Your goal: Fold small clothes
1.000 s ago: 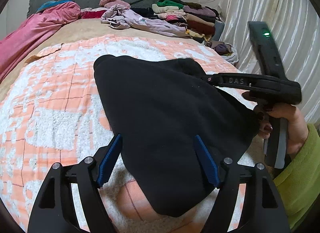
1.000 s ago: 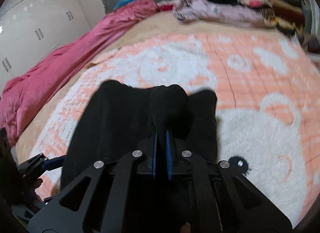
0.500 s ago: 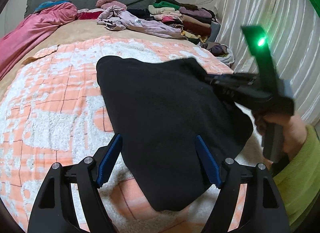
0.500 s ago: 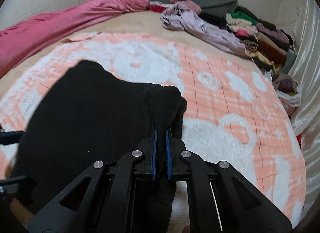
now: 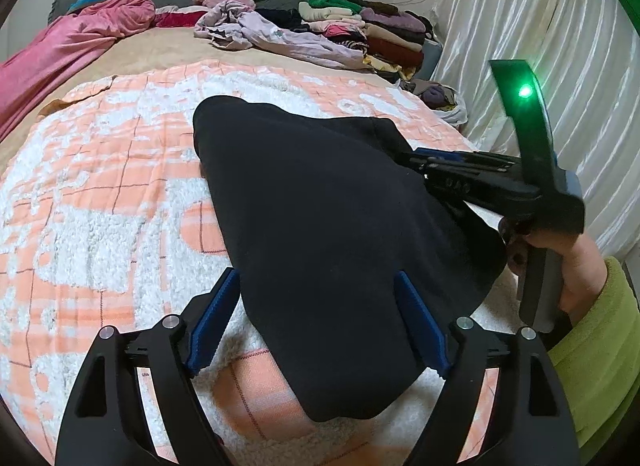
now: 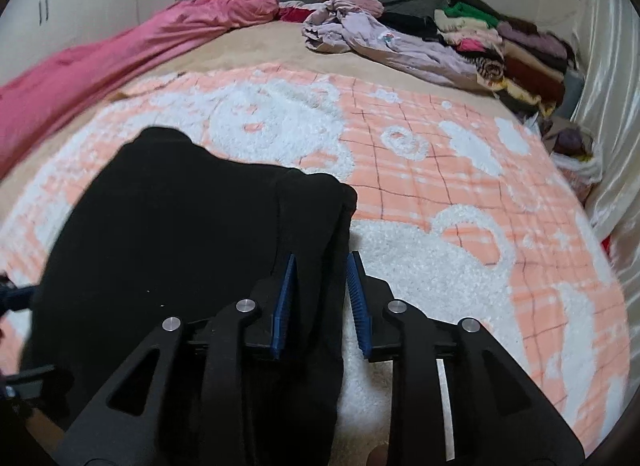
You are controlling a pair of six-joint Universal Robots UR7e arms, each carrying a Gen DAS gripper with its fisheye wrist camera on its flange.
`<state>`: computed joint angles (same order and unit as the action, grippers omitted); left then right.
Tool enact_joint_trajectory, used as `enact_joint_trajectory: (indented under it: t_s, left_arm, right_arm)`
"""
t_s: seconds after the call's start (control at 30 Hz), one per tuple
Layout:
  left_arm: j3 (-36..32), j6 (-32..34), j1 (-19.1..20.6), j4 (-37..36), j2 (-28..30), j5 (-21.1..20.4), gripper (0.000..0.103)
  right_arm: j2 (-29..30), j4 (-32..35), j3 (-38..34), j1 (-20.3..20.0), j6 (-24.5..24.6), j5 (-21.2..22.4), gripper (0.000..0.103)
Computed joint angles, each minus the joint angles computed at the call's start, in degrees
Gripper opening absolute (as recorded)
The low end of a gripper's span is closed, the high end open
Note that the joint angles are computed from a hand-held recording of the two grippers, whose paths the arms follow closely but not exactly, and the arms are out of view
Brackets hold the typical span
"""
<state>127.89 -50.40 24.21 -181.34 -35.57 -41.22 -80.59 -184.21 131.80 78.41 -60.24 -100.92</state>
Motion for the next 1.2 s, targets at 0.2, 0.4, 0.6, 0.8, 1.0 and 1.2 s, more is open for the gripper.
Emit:
enact_joint_trajectory:
  t_s: [0.2, 0.4, 0.6, 0.8, 1.0, 1.2]
  left_arm:
    - [0.0, -0.5, 0.0, -0.2, 0.0, -0.3, 0.079]
    - [0.1, -0.8, -0.1, 0.2, -0.2, -0.4, 0.079]
    - [0.4, -1.4, -0.2, 0.0, -0.6, -0.9, 0.079]
    - [0.2, -1.7, -0.1, 0.7, -0.8, -1.3, 0.08]
    - [0.0, -1.7, -0.1, 1.4, -0.7, -2.0, 0.083]
    - [-0.3, -2.0, -0.2, 2.1, -0.6, -2.0, 0.084]
  right_arm:
    - [-5.2, 8.8, -1.0, -1.0, 4.2, 4.8, 0.027]
    - [-9.1, 15.4, -1.2, -2.6, 5.2, 7.4, 0.032]
    - [-12.2, 25.9, -2.9, -4.6, 6.9, 10.5, 0.032]
    - [-11.7, 32.6, -4.4, -5.5, 9.4, 10.7, 0.032]
    - [-9.2, 36.1, -5.5, -6.2, 11.9, 8.6, 0.034]
    - [-9.5, 35.3, -4.3, -6.0, 9.4, 9.1, 0.017]
